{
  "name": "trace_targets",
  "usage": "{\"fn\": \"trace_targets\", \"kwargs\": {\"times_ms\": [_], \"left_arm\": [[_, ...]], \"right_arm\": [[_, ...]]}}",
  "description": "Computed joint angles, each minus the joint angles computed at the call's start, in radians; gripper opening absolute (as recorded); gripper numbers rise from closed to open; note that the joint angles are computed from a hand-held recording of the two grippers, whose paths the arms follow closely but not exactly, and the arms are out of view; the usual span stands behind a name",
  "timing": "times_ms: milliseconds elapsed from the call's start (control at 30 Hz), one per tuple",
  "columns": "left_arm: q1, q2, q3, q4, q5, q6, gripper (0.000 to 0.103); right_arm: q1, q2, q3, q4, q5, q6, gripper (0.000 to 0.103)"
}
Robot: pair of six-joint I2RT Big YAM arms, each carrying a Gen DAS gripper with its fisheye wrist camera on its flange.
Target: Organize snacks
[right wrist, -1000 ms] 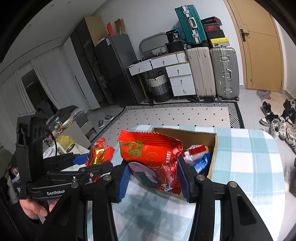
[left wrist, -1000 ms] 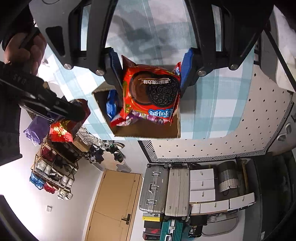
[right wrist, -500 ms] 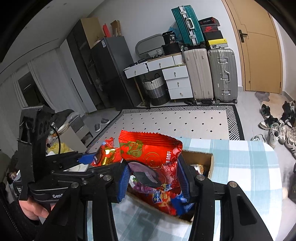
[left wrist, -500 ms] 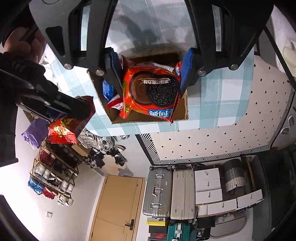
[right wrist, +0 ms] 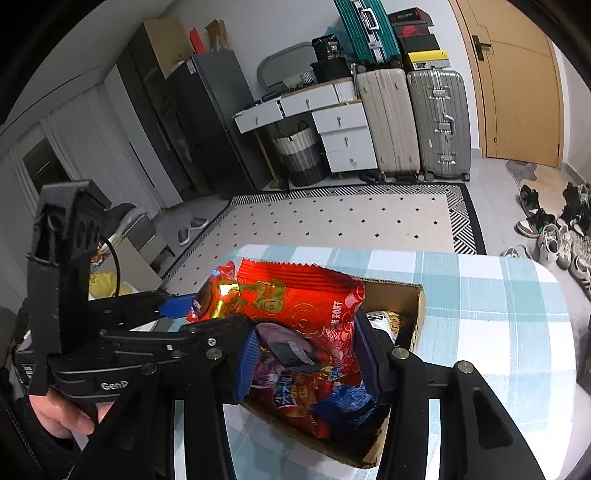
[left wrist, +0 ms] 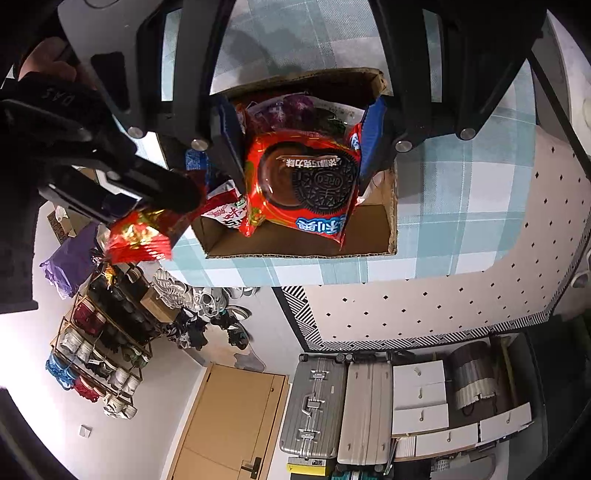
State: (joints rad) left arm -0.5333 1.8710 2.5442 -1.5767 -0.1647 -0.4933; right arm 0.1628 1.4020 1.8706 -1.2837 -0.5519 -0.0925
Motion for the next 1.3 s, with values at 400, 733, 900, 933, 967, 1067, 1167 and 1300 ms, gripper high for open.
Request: {"fn": "trace_targets", "kwargs": {"times_ms": [400,733,900,933,967,1067,1167,1300], "left_arm": [[0.020,-0.091,-0.198,0.121,-0.031,0.016,0.082],[-0.013,-0.145,-0.235,0.124,-0.071,0.019,0.082],[-0.043,-0.208,-0.288,0.153,-0.112,-0.002,0.082],[-0.049,-0.220,-0.295,0.156,-0.121,-0.008,0.082],[-0.058,-0.234,-0.305,0.162,-0.133,-0.013,0.082],[-0.088,-0.271,-0.329,0.171,-0.170,-0.019,0.082],[-0.122,-0.311,-0.357,0.188,-0.200,-0.025,0.087],[-0.179,-0.370,-0.407,0.214,-0.277,-0.054,0.102]], "right_arm": [[-0.029,-0.041,-0.072,0.099,0.000,0.033,0.078],[-0.042,-0.076,-0.068,0.081,0.001,0.012,0.078],[-0.043,-0.112,-0.086,0.088,0.001,0.008,0.078],[-0.044,-0.124,-0.095,0.095,0.001,0.007,0.078],[-0.044,-0.138,-0.106,0.101,0.005,0.008,0.078],[-0.051,-0.181,-0.139,0.118,-0.006,0.013,0.078],[-0.067,-0.235,-0.179,0.145,-0.017,0.019,0.078],[-0.105,-0.323,-0.247,0.191,-0.047,0.038,0.083]]}}
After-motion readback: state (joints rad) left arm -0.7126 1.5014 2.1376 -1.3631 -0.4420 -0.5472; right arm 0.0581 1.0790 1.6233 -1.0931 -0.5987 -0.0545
